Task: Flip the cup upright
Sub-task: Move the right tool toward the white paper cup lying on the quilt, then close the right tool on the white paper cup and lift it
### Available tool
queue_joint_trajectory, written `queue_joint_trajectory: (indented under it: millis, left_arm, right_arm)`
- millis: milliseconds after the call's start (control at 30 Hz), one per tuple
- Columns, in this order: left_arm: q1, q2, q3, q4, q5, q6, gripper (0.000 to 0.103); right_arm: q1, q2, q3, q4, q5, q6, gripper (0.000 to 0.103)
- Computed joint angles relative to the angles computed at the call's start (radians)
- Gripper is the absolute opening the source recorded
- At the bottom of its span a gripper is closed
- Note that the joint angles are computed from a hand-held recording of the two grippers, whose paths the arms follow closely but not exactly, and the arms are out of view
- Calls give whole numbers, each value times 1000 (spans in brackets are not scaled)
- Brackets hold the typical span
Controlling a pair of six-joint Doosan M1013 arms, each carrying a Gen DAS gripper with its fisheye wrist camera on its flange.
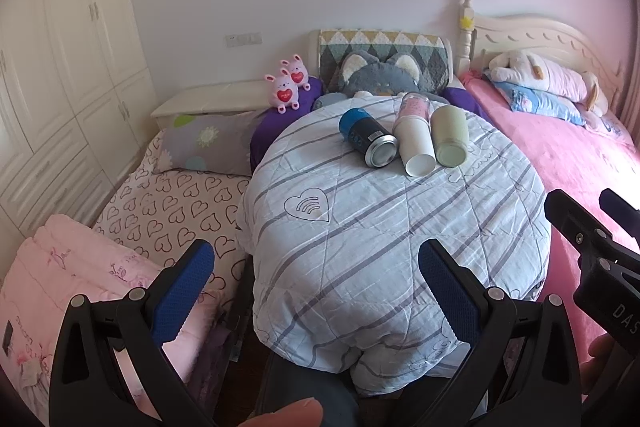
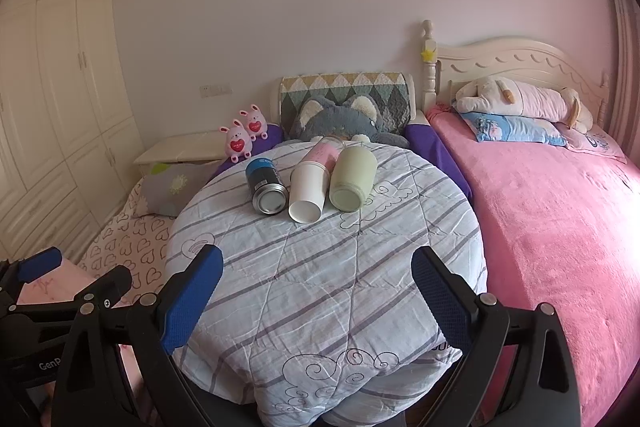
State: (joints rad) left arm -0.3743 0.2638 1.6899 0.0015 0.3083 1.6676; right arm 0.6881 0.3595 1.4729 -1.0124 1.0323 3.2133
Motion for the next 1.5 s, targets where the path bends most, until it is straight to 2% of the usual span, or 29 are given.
queue_joint_trajectory:
  millis: [733, 1000, 1233, 1500]
  left_arm:
    - [3, 3, -4, -17, 5, 17, 103]
    - [11, 19, -19, -18, 17, 18, 103]
    - [11, 75, -89, 31, 70, -38, 103]
    - [12, 163, -196, 75, 138, -99, 103]
  right_arm:
    - [-11, 10, -9, 22, -14, -24, 96]
    - [-30, 29, -34, 57, -25, -72, 96]
    - [-61, 61, -77, 112, -29, -164, 96]
    - [-144, 129, -160, 251, -61, -354, 96]
